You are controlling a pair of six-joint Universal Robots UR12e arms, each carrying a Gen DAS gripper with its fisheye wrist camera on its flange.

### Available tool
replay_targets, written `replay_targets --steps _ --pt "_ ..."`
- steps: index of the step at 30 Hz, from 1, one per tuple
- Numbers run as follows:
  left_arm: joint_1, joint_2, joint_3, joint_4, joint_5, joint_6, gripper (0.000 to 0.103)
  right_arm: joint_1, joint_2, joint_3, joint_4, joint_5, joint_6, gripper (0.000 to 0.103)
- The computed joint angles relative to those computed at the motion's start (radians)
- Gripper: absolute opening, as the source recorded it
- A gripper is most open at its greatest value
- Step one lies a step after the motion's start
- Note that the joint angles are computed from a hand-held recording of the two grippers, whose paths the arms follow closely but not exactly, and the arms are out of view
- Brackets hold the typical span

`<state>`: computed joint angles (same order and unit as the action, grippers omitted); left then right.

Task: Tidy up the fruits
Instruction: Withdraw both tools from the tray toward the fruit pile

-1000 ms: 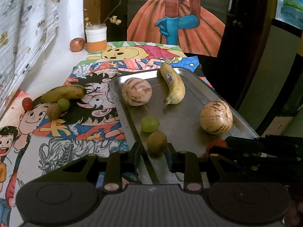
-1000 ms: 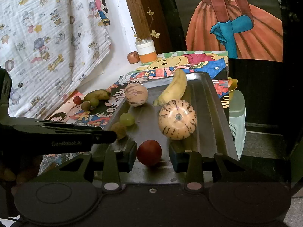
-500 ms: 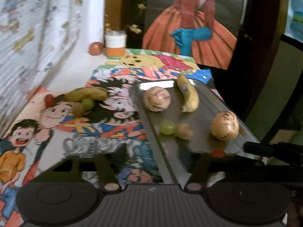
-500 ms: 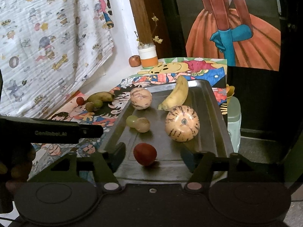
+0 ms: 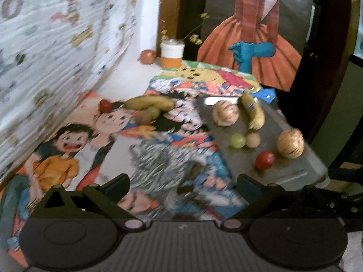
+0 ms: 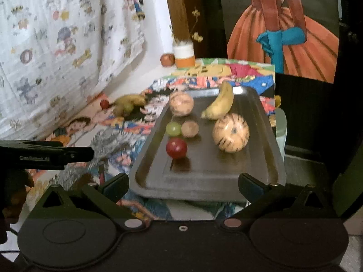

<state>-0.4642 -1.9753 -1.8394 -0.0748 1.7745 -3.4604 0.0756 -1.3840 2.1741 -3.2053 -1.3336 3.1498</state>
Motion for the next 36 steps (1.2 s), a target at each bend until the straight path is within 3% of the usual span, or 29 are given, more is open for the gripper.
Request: replay_targets --steps 7,10,15,23,31,36 --pt "0.016 0.04 -0.049 -0.087 0.027 -0.046 0.103 0.022 -0.035 -0.026 0.185 -0.003 -0.031 0.102" --pt "0.022 0.055 -0.059 -0.124 0.046 -0.047 0.103 0.023 -0.048 -0.051 0.28 0.036 -0.025 0.102" --pt "0.034 0.08 -0.079 -0.106 0.073 -0.047 0.103 0.025 -0.066 -0.09 0.35 0.108 -0.042 0.102" --pt "0.058 0.109 -0.088 -0.032 0.115 -0.011 0.103 0.042 -0.063 -0.162 0.303 0.142 -0.152 0.102" --pt "0.074 0.094 -0.042 0.039 0.169 0.023 0.103 0.064 0.0 -0.236 0.152 0.086 -0.266 0.102" --pt "0.078 0.073 -0.012 0.05 0.164 0.026 0.103 0.052 0.04 -0.321 0.135 0.13 -0.297 0.102"
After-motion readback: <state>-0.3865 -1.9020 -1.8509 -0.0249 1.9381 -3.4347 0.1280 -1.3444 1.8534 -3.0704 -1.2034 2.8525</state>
